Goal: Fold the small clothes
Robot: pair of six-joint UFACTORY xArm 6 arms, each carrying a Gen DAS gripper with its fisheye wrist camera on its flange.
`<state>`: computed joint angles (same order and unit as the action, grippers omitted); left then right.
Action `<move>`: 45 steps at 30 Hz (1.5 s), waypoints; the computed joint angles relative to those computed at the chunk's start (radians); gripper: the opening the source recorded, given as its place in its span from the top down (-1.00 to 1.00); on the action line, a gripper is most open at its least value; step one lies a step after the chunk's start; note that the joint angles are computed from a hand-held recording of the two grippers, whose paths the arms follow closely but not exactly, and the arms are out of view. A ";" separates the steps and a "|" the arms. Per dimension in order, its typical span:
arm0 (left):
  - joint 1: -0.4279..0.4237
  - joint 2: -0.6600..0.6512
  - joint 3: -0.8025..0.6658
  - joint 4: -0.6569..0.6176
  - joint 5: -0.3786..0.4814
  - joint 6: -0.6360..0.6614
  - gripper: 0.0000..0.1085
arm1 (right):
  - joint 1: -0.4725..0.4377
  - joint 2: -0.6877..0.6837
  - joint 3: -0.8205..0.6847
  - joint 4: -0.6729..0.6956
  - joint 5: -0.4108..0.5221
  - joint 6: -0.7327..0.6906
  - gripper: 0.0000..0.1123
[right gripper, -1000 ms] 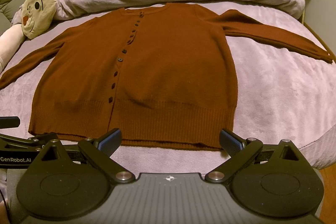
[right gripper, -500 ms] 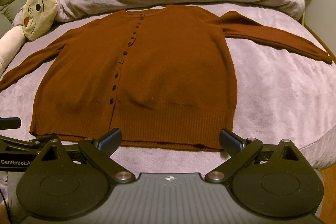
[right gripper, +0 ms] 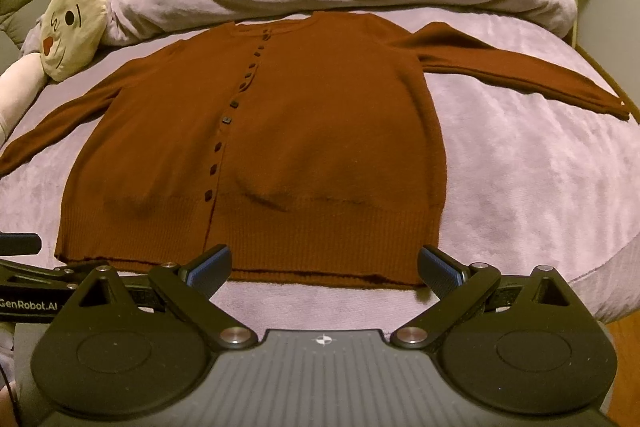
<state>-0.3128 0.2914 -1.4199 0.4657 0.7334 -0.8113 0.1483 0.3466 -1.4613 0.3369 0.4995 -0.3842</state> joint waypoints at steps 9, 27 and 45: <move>-0.001 0.003 -0.004 0.007 0.004 -0.001 -0.90 | -0.006 0.003 -0.005 0.033 0.012 -0.028 -0.76; -0.003 0.012 -0.016 -0.004 0.015 0.016 -0.90 | -0.006 0.003 -0.001 0.046 0.011 -0.036 -0.76; -0.003 0.024 -0.026 -0.014 0.021 0.020 -0.90 | -0.014 0.016 -0.024 0.104 0.050 -0.075 -0.76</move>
<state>-0.3160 0.3150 -1.4456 0.4516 0.7542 -0.7912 0.1339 0.3625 -1.4848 0.4410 0.5491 -0.4589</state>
